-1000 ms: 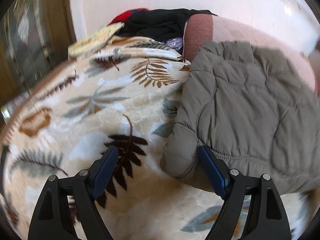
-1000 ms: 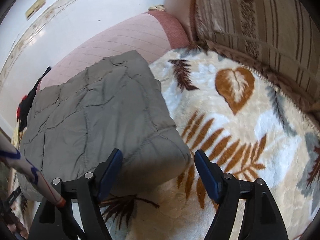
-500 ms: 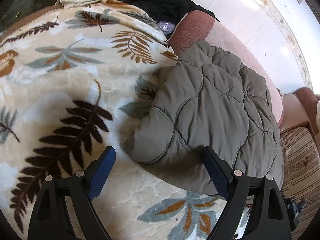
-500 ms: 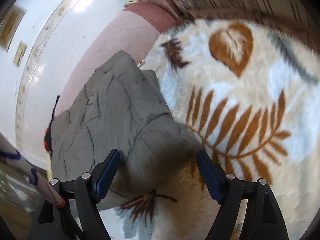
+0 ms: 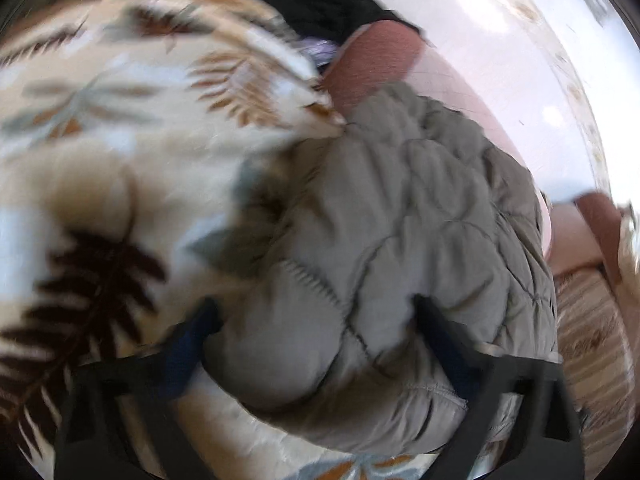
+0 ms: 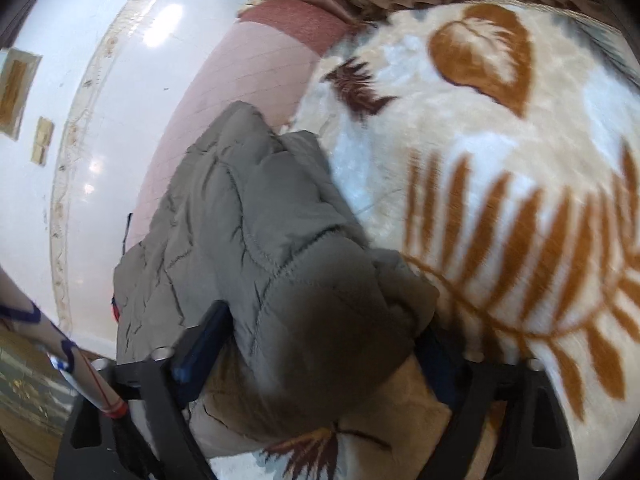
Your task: Fold large clothes
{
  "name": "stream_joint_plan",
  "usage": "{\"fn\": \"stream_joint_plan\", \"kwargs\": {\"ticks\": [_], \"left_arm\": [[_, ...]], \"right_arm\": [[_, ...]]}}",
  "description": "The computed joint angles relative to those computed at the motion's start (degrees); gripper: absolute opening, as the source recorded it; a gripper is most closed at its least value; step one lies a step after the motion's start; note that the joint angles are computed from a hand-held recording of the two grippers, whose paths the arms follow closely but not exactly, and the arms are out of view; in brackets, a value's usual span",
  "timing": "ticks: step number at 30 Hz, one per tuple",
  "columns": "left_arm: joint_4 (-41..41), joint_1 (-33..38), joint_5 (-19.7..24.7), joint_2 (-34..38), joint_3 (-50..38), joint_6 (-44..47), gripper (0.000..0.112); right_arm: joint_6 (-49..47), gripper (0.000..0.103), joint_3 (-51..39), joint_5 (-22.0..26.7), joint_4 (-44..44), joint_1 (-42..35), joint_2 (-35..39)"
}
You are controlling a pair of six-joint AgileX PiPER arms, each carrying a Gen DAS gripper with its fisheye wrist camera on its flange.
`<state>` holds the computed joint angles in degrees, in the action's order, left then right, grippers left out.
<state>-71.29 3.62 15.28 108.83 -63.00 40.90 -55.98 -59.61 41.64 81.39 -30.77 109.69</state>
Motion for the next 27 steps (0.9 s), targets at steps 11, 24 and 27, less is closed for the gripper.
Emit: {"fn": "stream_joint_plan", "kwargs": {"ticks": [11, 24, 27], "left_arm": [[62.36, -7.89, -3.92, -12.79, 3.22, -55.13, 0.034], [100.28, -21.38, 13.32, -56.58, 35.16, -96.85, 0.05], [115.38, -33.96, 29.57, -64.7, 37.89, -114.03, 0.065]], "right_arm": [[-1.64, 0.035, 6.86, -14.84, -11.95, 8.14, -20.18], [-5.07, 0.04, 24.46, 19.13, -23.14, -21.34, -45.23], [-3.02, 0.056, 24.7, 22.13, -28.61, -26.05, -42.81]]}}
